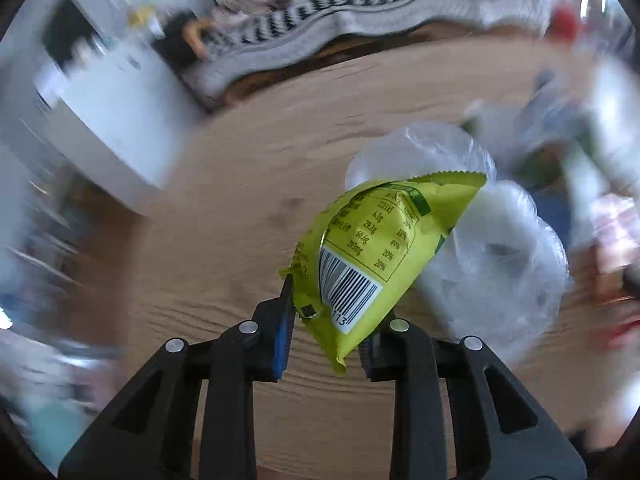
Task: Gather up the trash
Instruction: 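Grasp the yellow-green snack bag with the left tool while the right tool grasps the red cigarette box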
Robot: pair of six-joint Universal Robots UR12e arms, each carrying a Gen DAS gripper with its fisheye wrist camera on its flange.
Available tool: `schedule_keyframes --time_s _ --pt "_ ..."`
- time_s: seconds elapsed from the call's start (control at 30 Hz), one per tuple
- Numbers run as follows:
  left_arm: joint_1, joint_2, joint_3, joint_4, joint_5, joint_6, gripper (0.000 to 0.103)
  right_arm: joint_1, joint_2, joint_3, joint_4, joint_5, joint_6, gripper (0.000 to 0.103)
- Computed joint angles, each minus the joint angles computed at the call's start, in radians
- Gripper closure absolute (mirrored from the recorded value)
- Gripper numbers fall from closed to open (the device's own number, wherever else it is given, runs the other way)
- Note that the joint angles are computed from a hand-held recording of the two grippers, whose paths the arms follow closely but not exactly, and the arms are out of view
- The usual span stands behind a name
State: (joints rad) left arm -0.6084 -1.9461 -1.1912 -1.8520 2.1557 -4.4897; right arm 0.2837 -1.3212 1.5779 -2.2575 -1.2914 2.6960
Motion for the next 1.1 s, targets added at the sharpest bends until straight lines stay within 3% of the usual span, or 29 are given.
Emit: schedule_keyframes --time_s 0.07,0.13,0.17,0.2,0.23,0.27,0.3,0.37,0.43,0.53,0.57,0.6,0.63,0.67,0.73,0.83,0.97,1.03,1.07,1.1 --pt "0.012 0.014 -0.015 0.037 -0.047 0.031 0.077 0.012 0.009 0.001 -0.038 -0.018 0.013 0.007" --pt "0.008 0.017 -0.025 0.042 -0.031 0.058 0.077 0.014 0.014 0.002 -0.051 -0.007 0.021 0.008" --pt "0.005 0.032 -0.049 0.098 -0.030 0.068 0.077 0.012 0.015 0.004 -0.057 0.007 0.020 0.015" --pt "0.006 0.059 -0.094 0.197 -0.046 0.079 0.077 0.008 0.011 0.008 -0.053 0.029 0.014 0.039" --pt "0.011 0.089 -0.127 0.301 -0.094 0.052 0.077 0.006 0.006 0.012 -0.062 0.039 0.014 0.041" --pt "0.013 0.119 -0.172 0.406 -0.110 0.034 0.077 0.007 -0.001 0.019 -0.082 0.030 0.019 0.052" --pt "0.014 0.148 -0.220 0.506 -0.106 0.016 0.077 -0.002 -0.005 0.021 -0.085 0.057 0.020 0.081" --pt "0.012 0.185 -0.282 0.647 -0.078 -0.012 0.077 -0.023 -0.003 0.001 -0.039 0.128 0.044 0.085" --pt "0.020 0.199 -0.294 0.683 -0.116 -0.063 0.077 -0.030 0.000 -0.009 -0.027 0.133 0.053 0.086" --pt "0.017 0.146 -0.232 0.507 -0.069 -0.055 0.077 -0.034 0.005 -0.014 -0.052 0.109 0.052 0.085" --pt "0.018 0.142 -0.227 0.504 -0.081 -0.068 0.077 -0.035 0.006 -0.018 -0.041 0.105 0.043 0.071" --pt "0.022 0.143 -0.238 0.543 -0.119 -0.082 0.077 -0.037 0.001 -0.014 -0.037 0.109 0.036 0.027" --pt "0.026 0.146 -0.256 0.583 -0.142 -0.073 0.077 -0.045 -0.007 0.002 -0.061 0.127 0.030 0.009" --pt "0.028 0.138 -0.258 0.581 -0.152 -0.058 0.077 -0.049 -0.018 0.027 -0.112 0.135 0.024 0.007" --pt "0.031 0.128 -0.257 0.571 -0.168 -0.027 0.077 -0.044 -0.023 0.037 -0.111 0.125 -0.026 0.007" --pt "0.025 0.128 -0.254 0.578 -0.129 -0.016 0.077 -0.032 -0.020 0.050 -0.133 0.064 -0.036 0.007" --pt "0.020 0.202 -0.376 0.873 -0.170 -0.031 0.077 -0.007 0.003 0.033 -0.099 0.010 -0.034 0.009" --pt "0.015 0.212 -0.403 0.930 -0.158 -0.030 0.077 0.004 0.008 0.032 -0.100 -0.008 -0.041 0.032" --pt "0.019 0.225 -0.436 1.003 -0.175 -0.047 0.077 0.007 0.010 0.030 -0.098 -0.013 -0.033 0.046" --pt "0.021 0.235 -0.458 1.050 -0.187 -0.077 0.077 0.009 0.011 0.028 -0.104 -0.009 -0.019 0.047"
